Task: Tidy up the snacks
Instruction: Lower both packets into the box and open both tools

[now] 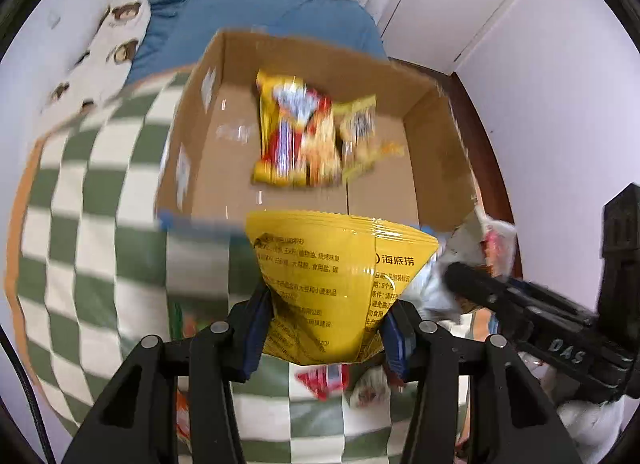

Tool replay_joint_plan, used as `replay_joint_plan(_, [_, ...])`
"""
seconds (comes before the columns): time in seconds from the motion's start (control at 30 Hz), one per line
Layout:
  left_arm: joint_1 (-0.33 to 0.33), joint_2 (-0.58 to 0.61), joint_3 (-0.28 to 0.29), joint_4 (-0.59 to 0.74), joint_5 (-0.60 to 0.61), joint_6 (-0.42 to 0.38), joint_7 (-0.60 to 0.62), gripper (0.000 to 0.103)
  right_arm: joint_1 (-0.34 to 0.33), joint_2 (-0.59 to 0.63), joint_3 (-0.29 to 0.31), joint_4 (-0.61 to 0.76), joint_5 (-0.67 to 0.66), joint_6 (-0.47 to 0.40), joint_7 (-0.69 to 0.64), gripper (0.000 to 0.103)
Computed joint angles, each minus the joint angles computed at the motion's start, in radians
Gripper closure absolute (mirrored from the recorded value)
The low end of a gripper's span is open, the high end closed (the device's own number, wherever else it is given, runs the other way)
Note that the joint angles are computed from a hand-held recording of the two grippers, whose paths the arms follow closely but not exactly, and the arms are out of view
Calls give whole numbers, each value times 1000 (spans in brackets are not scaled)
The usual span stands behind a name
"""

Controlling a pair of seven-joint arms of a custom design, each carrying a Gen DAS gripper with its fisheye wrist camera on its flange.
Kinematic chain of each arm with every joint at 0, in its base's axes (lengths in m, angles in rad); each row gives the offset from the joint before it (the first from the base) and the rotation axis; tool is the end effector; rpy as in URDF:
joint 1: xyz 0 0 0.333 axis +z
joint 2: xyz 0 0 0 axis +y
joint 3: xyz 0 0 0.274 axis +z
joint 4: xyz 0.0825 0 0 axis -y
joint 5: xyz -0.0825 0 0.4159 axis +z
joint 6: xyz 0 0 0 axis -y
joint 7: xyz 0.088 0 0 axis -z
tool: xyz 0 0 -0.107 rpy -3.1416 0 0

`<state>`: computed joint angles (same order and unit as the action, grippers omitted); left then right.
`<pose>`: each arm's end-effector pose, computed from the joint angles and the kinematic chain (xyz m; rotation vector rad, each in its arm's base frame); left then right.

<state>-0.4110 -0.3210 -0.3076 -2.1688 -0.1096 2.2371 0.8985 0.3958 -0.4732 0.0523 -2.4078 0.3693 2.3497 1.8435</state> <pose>0.3979 -0.3643 0.5105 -2.1613 2.1576 -0.5797 0.4397 0.2179 0.4816 -1.8411 1.8987 0.1246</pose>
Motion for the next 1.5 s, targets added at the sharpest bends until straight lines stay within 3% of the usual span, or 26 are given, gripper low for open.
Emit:
replay_joint_plan(0.03, [13, 29, 5, 34, 22, -12, 11, 57, -29, 65, 25, 66, -16, 12, -8, 56])
replay_joint_plan(0.23, [77, 344, 36, 367, 136, -134, 31, 57, -82, 409, 12, 454, -181, -74, 10, 56])
replay_joint_plan(0.43, [94, 640, 71, 679, 172, -300, 66, 57, -98, 727, 10, 822, -325, -228, 22, 56])
replay_joint_plan(0.67, [72, 824, 103, 890, 205, -407, 76, 55, -97, 913, -7, 1023, -361, -320, 37, 55])
replay_joint_plan(0.7, [69, 834, 105, 900, 209, -408, 78, 55, -96, 936, -11, 1048, -369, -325, 41, 50])
replay_joint_plan(0.73, [67, 843, 107, 907, 214, -404, 78, 51, -96, 957, -10, 1063, -368, -328, 40, 31])
replay_joint_plan(0.77, [66, 848, 108, 910, 215, -398, 82, 47, -103, 976, -7, 1083, -352, -343, 39, 19])
replay_joint_plan(0.8, [67, 856, 107, 919, 210, -394, 87, 32, -107, 979, -7, 1073, -343, -330, 42, 10])
replay_joint_plan(0.83, [67, 865, 108, 929, 209, -394, 88, 17, -109, 988, -7, 1076, -339, -323, 41, 10])
replay_joint_plan(0.87, [64, 867, 110, 931, 213, -390, 87, 13, -108, 994, -10, 1079, -343, -321, 42, 10])
replay_joint_plan(1.13, [60, 829, 108, 875, 217, -333, 94, 13, -108, 953, -7, 1013, -337, -278, 50, 7])
replay_joint_plan(1.3, [66, 706, 97, 697, 214, -213, 69, 13, -92, 851, -9, 878, -368, -198, 81, 7])
replay_joint_plan(1.5, [47, 523, 86, 464, 312, -91, -26, 13, -63, 685, -3, 660, -456, -72, 146, 7])
